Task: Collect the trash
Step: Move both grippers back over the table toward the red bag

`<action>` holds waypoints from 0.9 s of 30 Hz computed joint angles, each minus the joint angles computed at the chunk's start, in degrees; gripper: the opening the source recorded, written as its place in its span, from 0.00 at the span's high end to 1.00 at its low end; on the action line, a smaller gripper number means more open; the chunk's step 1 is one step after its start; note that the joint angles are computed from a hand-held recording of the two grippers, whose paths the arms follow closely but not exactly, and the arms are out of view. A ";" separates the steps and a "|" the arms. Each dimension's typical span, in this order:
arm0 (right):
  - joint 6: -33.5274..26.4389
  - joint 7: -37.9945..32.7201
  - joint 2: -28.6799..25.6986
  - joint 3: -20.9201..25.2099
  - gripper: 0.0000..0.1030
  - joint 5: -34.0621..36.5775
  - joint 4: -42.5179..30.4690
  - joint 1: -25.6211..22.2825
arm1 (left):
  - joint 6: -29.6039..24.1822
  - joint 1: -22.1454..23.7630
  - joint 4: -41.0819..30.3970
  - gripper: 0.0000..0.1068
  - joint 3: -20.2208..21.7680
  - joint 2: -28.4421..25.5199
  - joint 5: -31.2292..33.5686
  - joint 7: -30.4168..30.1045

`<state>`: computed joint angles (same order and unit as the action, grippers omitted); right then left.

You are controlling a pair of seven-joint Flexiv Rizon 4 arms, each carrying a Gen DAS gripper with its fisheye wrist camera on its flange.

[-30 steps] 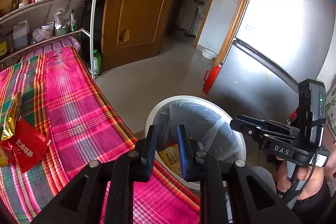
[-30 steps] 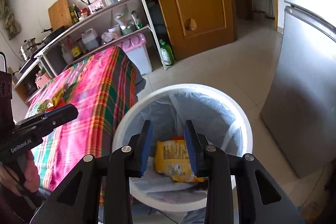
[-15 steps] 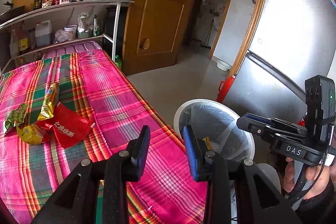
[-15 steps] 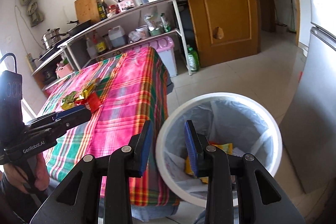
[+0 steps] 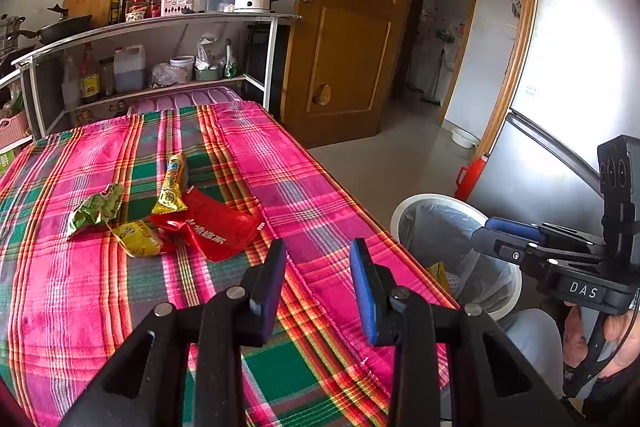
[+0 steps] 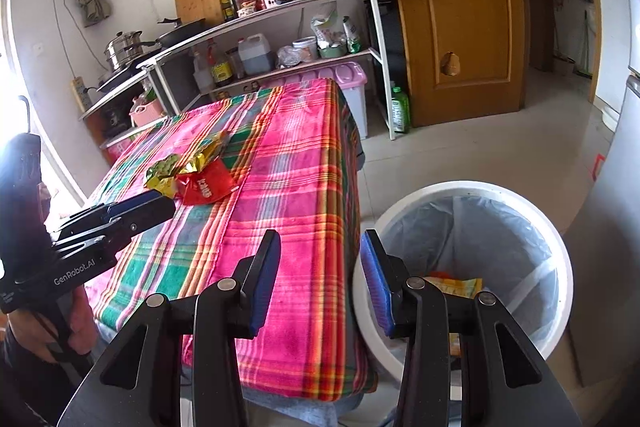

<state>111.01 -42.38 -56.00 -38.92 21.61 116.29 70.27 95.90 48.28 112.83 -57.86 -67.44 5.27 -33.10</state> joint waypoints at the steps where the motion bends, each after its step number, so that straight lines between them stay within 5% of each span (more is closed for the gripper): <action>1: -0.07 -0.13 0.03 0.17 0.58 -0.28 -0.29 -0.16 | 0.11 0.25 -0.04 0.68 0.04 -0.13 0.01 0.02; 23: -4.98 -2.16 -0.99 3.91 0.58 -10.39 -10.42 -5.97 | 2.57 2.34 -5.25 0.68 3.10 -1.77 -0.23 -3.86; 27: -5.49 -2.39 -1.47 5.02 0.58 -12.28 -12.92 -7.71 | 1.53 1.75 -7.38 0.60 3.80 -1.73 -1.66 -5.19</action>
<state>105.53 -44.78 -57.47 -33.89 9.32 103.37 62.56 97.44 50.03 105.45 -54.05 -69.17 3.61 -38.29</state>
